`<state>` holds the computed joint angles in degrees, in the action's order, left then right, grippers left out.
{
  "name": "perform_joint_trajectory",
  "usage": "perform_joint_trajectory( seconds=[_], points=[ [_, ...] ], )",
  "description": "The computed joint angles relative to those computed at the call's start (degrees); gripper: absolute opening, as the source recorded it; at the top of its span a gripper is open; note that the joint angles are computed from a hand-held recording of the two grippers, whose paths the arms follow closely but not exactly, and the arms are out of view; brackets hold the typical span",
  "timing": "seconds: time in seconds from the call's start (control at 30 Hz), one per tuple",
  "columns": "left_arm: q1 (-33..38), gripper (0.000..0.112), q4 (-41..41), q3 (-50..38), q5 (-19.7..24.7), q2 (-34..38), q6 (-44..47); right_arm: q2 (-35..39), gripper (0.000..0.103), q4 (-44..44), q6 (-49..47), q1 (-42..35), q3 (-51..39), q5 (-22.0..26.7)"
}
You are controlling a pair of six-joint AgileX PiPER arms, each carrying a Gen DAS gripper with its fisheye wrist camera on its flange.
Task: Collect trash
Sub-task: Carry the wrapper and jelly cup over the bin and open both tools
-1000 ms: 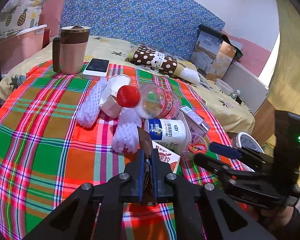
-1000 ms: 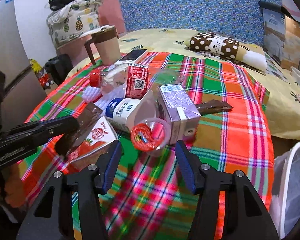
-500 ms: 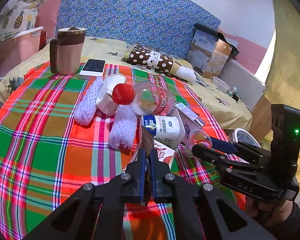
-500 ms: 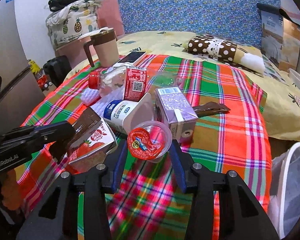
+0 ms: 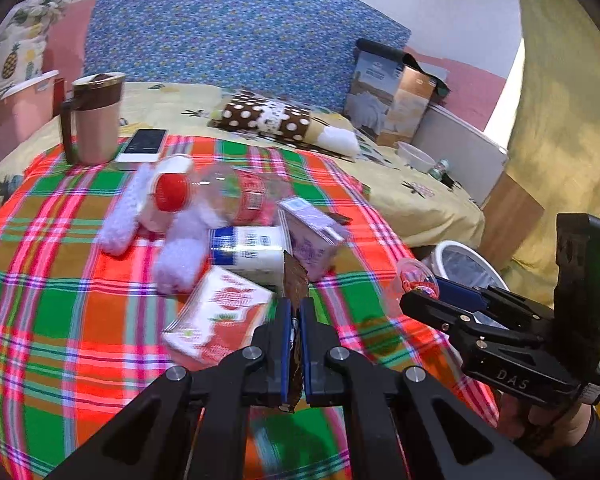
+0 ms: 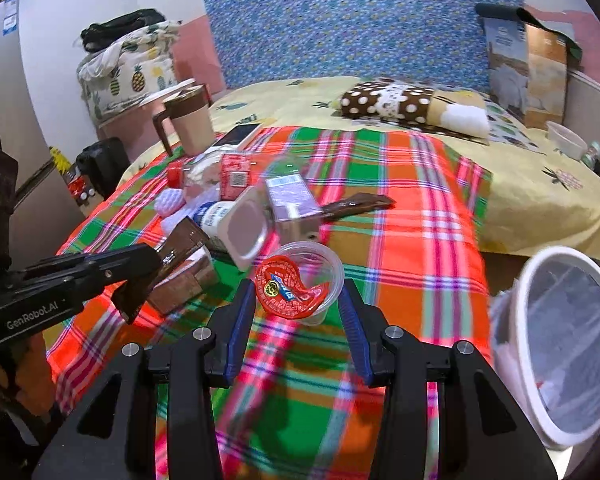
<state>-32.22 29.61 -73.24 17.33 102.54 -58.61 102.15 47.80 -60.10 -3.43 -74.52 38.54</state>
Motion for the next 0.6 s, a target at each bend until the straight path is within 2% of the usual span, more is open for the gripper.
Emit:
perform_joint_trajectory(
  seconds=[0.3,0.5,0.6],
  points=[
    [-4.33,0.004,-9.06,-11.84,3.78,7.43,10.63,-1.48,0.045,2.61,-2.11,-6.25,2.09,-0.88],
    [-6.98,0.004,-15.34,-24.19,8.23,14.58,18.95,-1.37,0.045,3.96,-2.87,-11.60,2.08,-1.35],
    [-8.21,0.004,-19.36,-33.52,11.76,19.77,24.09,-1.57,0.045,4.28,-2.85,-14.06,2.25,-1.98]
  ],
)
